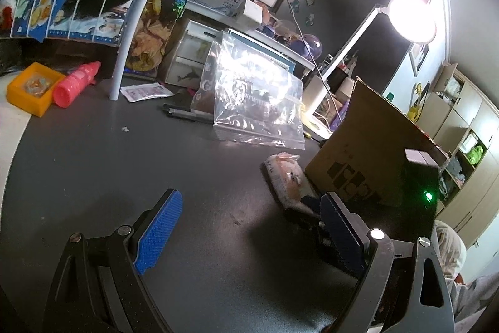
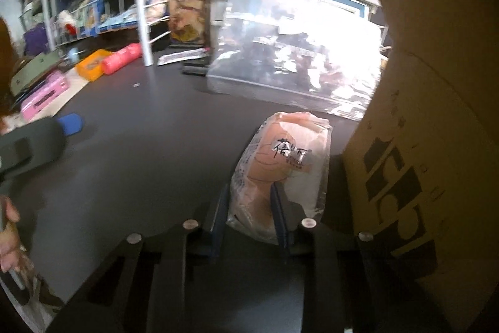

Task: Organize objects
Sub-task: 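Move the right tool back to the pink plastic-wrapped package, then close the right tool on the pink package and lift it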

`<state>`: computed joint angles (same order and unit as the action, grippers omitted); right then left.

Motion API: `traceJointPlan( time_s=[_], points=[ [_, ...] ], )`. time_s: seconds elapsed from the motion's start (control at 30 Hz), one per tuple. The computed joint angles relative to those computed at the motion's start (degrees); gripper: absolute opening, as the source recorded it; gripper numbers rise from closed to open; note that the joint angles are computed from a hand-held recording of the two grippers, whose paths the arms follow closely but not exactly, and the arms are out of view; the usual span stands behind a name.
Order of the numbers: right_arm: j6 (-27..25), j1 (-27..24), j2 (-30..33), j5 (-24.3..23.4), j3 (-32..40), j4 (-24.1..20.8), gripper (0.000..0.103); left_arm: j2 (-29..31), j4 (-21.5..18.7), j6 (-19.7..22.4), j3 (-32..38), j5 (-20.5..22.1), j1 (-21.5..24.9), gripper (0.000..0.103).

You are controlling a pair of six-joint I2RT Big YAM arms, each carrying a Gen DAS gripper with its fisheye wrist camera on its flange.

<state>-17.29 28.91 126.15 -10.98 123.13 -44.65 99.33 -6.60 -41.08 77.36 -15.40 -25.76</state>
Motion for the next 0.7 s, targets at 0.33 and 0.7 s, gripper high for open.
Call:
traceJointPlan(
  time_s=[0.33, 0.7],
  points=[
    [-4.2, -0.4, -4.2, -11.3, -6.2, -2.0, 0.025, -0.5, 0.3, -0.4, -0.7, -0.5, -0.5, 0.089],
    [0.7, -0.1, -5.2, -4.8, -9.3, 3.9, 0.079, -0.9, 0.1, -1.8, -1.5, -0.6, -0.2, 0.089]
  ],
)
